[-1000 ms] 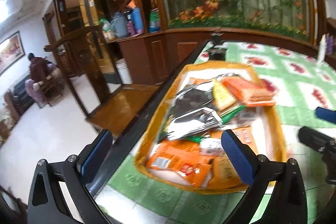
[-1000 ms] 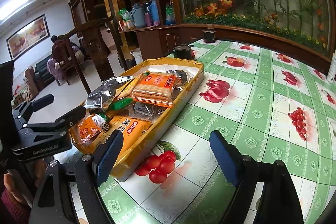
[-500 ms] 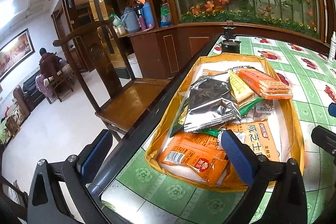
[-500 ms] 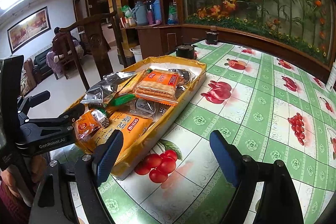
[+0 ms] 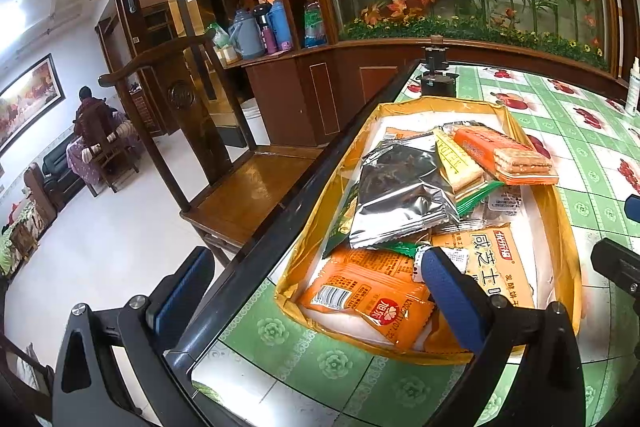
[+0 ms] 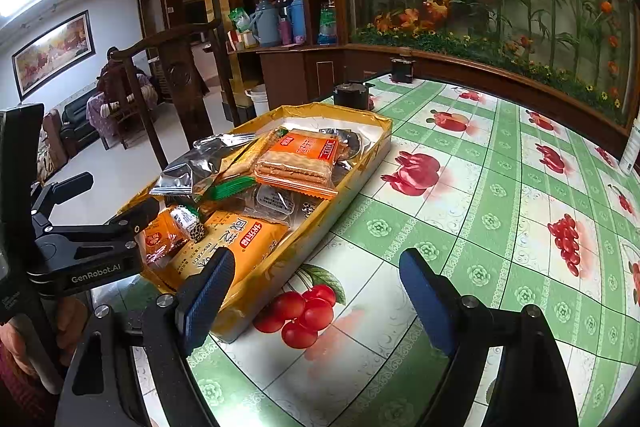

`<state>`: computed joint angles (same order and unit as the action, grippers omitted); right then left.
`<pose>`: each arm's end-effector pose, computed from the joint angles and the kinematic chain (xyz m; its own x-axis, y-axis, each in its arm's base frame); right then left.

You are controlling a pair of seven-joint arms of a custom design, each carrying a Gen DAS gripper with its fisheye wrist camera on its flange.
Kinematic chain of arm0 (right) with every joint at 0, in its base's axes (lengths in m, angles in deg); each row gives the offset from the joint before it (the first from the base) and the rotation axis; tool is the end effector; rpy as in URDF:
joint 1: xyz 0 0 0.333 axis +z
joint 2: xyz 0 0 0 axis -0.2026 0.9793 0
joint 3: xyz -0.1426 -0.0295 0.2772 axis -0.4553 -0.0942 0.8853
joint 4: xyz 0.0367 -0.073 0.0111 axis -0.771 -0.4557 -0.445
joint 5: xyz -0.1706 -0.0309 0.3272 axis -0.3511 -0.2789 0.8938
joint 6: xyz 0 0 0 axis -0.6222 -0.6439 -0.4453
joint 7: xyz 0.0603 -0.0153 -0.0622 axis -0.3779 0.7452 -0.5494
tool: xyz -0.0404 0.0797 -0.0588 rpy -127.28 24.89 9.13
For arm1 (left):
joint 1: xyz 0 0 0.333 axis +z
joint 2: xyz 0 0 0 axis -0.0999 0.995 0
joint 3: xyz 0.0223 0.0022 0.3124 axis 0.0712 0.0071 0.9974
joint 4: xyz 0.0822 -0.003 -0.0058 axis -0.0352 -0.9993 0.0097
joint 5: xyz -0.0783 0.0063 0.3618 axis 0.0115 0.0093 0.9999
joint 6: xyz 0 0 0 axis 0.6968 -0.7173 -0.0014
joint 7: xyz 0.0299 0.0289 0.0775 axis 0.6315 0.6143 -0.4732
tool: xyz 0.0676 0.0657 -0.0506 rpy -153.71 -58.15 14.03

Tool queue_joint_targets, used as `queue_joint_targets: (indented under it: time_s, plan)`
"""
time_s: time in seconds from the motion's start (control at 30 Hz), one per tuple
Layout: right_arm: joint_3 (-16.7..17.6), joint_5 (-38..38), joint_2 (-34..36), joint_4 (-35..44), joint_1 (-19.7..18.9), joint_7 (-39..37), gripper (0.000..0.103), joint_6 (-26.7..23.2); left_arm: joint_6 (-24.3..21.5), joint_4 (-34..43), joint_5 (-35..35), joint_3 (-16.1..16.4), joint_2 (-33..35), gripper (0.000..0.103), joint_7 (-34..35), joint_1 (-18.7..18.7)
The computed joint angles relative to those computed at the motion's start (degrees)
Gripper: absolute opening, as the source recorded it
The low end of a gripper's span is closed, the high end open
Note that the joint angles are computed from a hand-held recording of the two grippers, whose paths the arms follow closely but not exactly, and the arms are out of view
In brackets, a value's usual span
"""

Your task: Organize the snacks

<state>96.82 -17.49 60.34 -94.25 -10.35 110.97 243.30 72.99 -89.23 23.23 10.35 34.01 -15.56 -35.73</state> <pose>0.6270 0.2500 0.3563 0.4749 -0.8761 -0.0835 -0.5723 -0.2354 -0.7855 0.6378 -0.3255 0.3158 0.3284 -0.9239 -0.1965 -0.6142 -0.0508 -0.7875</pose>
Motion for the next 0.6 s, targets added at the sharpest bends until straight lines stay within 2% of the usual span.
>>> queue_joint_targets:
  time_s: [0.6]
  plan:
    - [0.0, -0.1, -0.1, -0.1, 0.0, 0.1, 0.088, -0.1, 0.4, -0.3, 0.3, 0.1, -0.1, 0.103, -0.3, 0.1]
